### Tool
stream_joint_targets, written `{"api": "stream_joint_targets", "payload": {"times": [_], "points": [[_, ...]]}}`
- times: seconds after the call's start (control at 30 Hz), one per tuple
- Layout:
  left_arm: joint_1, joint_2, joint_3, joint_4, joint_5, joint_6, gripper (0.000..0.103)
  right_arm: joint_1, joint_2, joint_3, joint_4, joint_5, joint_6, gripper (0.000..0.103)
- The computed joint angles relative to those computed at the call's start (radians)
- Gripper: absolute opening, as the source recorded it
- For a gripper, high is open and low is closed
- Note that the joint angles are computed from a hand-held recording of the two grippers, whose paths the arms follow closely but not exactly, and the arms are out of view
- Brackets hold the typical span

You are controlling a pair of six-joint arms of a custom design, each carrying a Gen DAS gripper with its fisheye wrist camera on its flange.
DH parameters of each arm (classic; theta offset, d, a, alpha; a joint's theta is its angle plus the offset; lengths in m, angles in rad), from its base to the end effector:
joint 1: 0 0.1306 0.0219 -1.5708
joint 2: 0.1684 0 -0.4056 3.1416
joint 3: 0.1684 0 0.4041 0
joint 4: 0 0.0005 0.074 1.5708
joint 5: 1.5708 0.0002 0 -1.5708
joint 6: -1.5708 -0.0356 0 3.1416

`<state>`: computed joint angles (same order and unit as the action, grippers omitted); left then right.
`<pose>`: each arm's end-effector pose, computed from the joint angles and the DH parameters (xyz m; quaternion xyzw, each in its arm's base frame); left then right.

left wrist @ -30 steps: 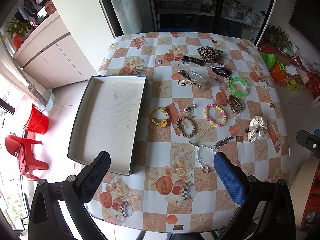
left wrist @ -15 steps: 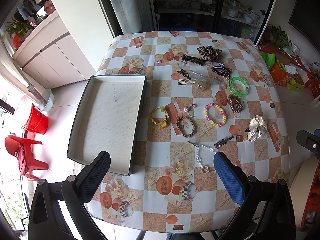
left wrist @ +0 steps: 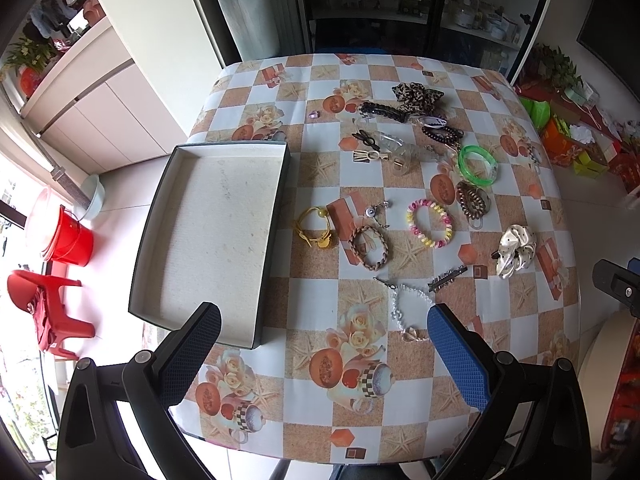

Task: Organize jewelry
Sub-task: 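Grasp the cream polka-dot scrunchie with the right gripper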

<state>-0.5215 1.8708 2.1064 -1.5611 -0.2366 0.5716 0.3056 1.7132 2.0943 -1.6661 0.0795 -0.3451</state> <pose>0.5451 -0.3041 0.4814 -0.0391 0.9849 0.0369 0.1647 0.5272 0.1628 0.5620 0.0252 0.9887 0.0082 0.1474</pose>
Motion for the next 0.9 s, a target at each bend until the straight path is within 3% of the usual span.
{"api": "stream_joint_targets", "payload": {"times": [0.4, 0.9], "points": [[0.014, 0.034, 0.016, -0.019, 0.031, 0.005, 0.103, -0.008, 0.022, -0.011, -0.024, -0.002, -0.008, 0.103], [0.034, 0.101, -0.049, 0.093, 0.124, -0.010, 0.103, -0.054, 0.005, -0.198, 0.048, -0.092, -0.055, 0.103]]}}
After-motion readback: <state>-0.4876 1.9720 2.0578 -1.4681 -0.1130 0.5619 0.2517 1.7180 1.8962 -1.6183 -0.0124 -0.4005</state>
